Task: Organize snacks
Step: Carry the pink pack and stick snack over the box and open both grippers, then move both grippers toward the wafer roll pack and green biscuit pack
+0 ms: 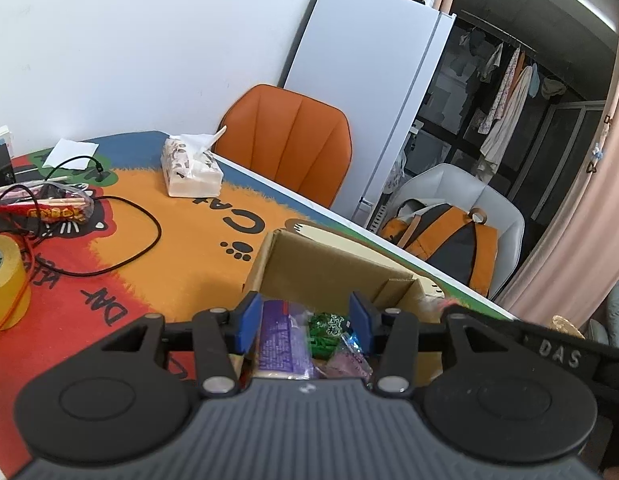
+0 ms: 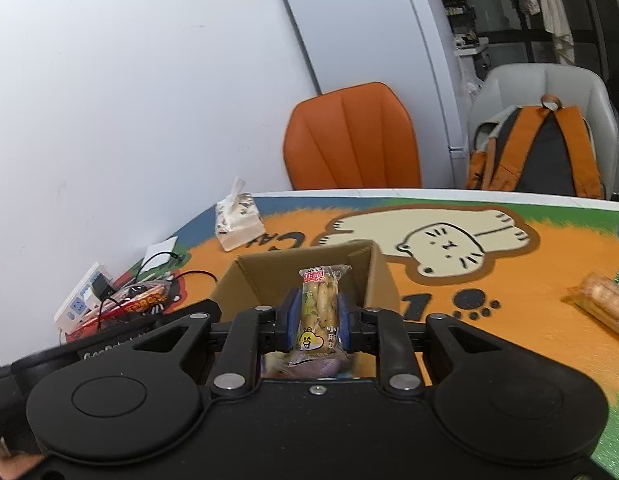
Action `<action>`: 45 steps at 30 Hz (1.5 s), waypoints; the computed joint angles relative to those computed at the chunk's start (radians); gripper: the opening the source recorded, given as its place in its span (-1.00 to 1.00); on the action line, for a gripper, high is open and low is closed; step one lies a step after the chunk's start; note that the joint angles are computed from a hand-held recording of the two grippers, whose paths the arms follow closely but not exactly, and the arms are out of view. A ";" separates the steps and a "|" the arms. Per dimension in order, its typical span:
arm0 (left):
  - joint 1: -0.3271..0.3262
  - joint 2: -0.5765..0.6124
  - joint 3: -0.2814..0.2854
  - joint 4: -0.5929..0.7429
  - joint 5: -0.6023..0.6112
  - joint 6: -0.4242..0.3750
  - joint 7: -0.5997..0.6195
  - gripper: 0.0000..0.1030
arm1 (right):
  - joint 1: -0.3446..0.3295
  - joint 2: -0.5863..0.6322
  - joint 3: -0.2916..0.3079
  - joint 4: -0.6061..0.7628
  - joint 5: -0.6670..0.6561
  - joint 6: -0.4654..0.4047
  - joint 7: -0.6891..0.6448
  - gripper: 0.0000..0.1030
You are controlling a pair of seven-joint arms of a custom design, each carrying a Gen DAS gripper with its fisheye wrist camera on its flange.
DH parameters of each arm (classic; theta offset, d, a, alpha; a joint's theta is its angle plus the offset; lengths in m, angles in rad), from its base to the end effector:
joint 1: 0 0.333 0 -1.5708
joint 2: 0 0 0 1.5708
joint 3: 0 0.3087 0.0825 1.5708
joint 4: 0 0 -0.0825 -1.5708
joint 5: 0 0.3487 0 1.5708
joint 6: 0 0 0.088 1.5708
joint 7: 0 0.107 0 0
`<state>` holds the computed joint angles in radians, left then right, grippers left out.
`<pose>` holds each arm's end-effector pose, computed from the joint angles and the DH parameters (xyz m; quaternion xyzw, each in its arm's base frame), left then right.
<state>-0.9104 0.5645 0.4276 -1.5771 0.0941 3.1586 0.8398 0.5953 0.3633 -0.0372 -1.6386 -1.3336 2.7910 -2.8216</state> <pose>0.5823 -0.3986 0.4730 -0.5962 0.6194 -0.4736 0.1913 0.5354 0.3910 0.4762 -0.5399 0.6626 -0.2563 0.4514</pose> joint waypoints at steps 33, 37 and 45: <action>-0.044 -0.039 -0.169 0.011 0.048 -0.027 0.043 0.86 | -0.173 -0.631 0.281 -0.684 -0.044 -0.404 0.321 0.99; -0.051 -0.058 -0.183 -0.003 0.080 -0.035 0.034 0.89 | -0.185 -0.695 0.302 -0.742 -0.021 -0.417 0.354 0.99; -0.056 -0.061 -0.221 0.024 0.158 -0.070 0.000 0.93 | -0.201 -0.820 0.342 -0.844 0.034 -0.450 0.370 1.00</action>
